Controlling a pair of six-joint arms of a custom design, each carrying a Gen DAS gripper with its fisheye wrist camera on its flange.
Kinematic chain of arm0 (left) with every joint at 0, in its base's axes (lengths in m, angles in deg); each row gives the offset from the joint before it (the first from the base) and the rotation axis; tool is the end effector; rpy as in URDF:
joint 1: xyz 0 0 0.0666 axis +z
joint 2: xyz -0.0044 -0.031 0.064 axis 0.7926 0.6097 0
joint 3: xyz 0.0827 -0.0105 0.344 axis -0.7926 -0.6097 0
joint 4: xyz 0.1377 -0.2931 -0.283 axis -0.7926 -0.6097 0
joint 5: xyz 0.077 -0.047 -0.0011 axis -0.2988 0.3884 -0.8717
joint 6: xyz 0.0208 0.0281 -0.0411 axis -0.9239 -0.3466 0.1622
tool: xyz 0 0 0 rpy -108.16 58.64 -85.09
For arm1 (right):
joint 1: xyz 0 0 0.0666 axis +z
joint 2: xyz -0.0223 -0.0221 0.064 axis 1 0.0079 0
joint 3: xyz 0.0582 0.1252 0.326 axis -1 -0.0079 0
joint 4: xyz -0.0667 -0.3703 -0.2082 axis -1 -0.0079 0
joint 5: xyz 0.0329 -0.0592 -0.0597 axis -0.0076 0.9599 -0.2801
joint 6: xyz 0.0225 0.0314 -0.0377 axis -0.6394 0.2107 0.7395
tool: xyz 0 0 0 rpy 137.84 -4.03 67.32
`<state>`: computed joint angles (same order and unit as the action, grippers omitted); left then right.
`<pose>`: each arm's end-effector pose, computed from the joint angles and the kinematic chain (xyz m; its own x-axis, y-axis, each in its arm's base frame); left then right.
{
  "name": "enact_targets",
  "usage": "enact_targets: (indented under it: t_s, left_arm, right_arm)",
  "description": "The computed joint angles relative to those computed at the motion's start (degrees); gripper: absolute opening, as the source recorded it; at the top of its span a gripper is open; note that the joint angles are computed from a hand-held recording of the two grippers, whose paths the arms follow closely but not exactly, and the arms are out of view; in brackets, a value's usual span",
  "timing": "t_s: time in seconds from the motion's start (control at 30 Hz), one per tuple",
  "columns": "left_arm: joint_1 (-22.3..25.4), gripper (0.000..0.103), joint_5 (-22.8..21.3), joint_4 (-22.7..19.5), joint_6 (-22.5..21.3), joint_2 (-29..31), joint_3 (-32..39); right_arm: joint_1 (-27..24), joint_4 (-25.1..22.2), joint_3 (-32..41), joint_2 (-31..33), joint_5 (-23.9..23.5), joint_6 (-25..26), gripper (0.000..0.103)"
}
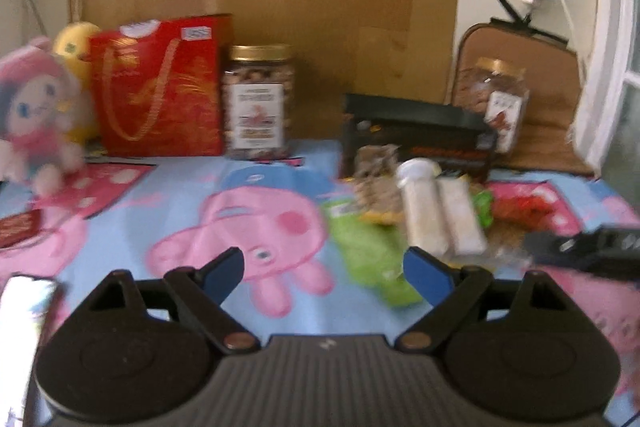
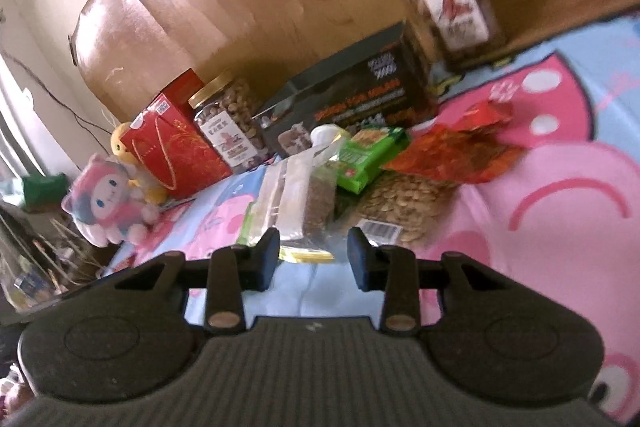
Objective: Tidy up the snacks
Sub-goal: 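Grasp the clear bag of white sticks with the left tool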
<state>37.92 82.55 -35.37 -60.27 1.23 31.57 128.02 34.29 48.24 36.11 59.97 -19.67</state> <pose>0.5727 -0.1562 0.3272 -0.5301 0.1769 -0.8293 0.4309 0.8985 -0.0838 0.4886 0.3718 0.2922 -0.4922 0.5296 -0.6908 0.0579 0.8118 0.5811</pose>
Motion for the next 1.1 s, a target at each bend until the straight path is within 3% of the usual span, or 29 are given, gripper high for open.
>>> enact_targets:
  t_s: [0.2,0.43,0.57,0.63,0.67,0.87,1.1]
  left_arm:
    - [-0.12,0.065,9.76,-9.04,3.76,9.43,12.92]
    - [-0.83,0.058,16.93,-14.79,3.3,16.35,21.12]
    - [-1.4,0.057,17.29,-17.19,2.94,18.62,23.45]
    - [-1.2,0.04,17.89,-18.38,3.21,19.08,24.03]
    - [-1.01,0.039,19.23,-19.22,3.17,19.22,24.22]
    - [-1.05,0.038,20.29,-16.89,1.58,12.22,15.5]
    - [-0.98,0.038,22.08,-18.88,-0.1,4.65,5.91]
  right_arm:
    - [-2.38,-1.77,4.94,3.55,-4.32,1.71,0.041]
    - [-3.9,-3.69,8.7,6.84,-8.71,3.81,0.042]
    - [-4.54,-3.89,9.18,7.94,-10.79,2.3,0.041]
    - [-4.57,-2.66,7.99,7.36,-10.94,1.36,0.039]
    - [-4.64,-1.95,7.23,6.86,-11.86,0.86,0.037]
    - [-2.34,0.04,2.17,2.45,-11.38,-0.66,0.034]
    - [2.26,-0.58,-3.92,-3.51,-6.86,0.18,0.035]
